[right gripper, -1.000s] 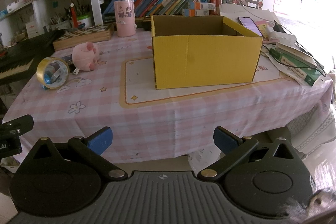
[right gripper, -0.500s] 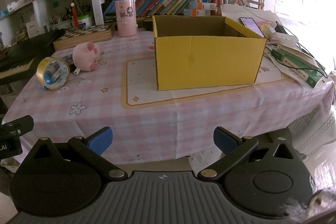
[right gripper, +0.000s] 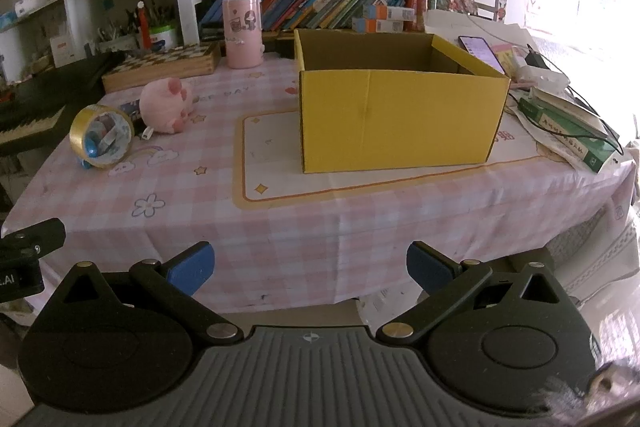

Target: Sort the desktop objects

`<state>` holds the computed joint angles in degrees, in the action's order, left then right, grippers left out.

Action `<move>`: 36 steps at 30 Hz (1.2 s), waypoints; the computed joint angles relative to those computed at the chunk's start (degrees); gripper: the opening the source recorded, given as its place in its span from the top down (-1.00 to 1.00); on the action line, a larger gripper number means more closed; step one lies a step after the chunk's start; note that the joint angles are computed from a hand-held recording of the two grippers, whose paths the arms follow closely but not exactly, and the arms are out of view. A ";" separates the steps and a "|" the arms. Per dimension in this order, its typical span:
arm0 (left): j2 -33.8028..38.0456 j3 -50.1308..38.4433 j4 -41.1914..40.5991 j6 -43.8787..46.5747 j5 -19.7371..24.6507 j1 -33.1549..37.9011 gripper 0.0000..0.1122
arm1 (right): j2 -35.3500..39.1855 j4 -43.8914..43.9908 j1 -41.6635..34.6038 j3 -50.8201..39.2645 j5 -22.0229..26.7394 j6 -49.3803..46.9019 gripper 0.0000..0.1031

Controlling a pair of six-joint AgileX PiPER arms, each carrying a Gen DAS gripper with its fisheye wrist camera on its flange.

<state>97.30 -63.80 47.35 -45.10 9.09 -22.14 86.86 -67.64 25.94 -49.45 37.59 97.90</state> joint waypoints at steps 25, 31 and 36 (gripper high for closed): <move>-2.07 2.15 2.41 0.03 -3.27 1.43 -0.84 | -0.38 -1.42 1.63 -0.71 -0.32 0.36 -0.97; -2.50 2.30 1.79 1.43 -3.44 1.95 -0.84 | 0.16 1.28 1.45 -2.32 -0.44 -2.97 -0.97; -2.71 2.47 -2.56 6.12 -3.41 2.60 -0.84 | 0.32 1.27 1.08 -2.76 -3.26 -3.39 -0.97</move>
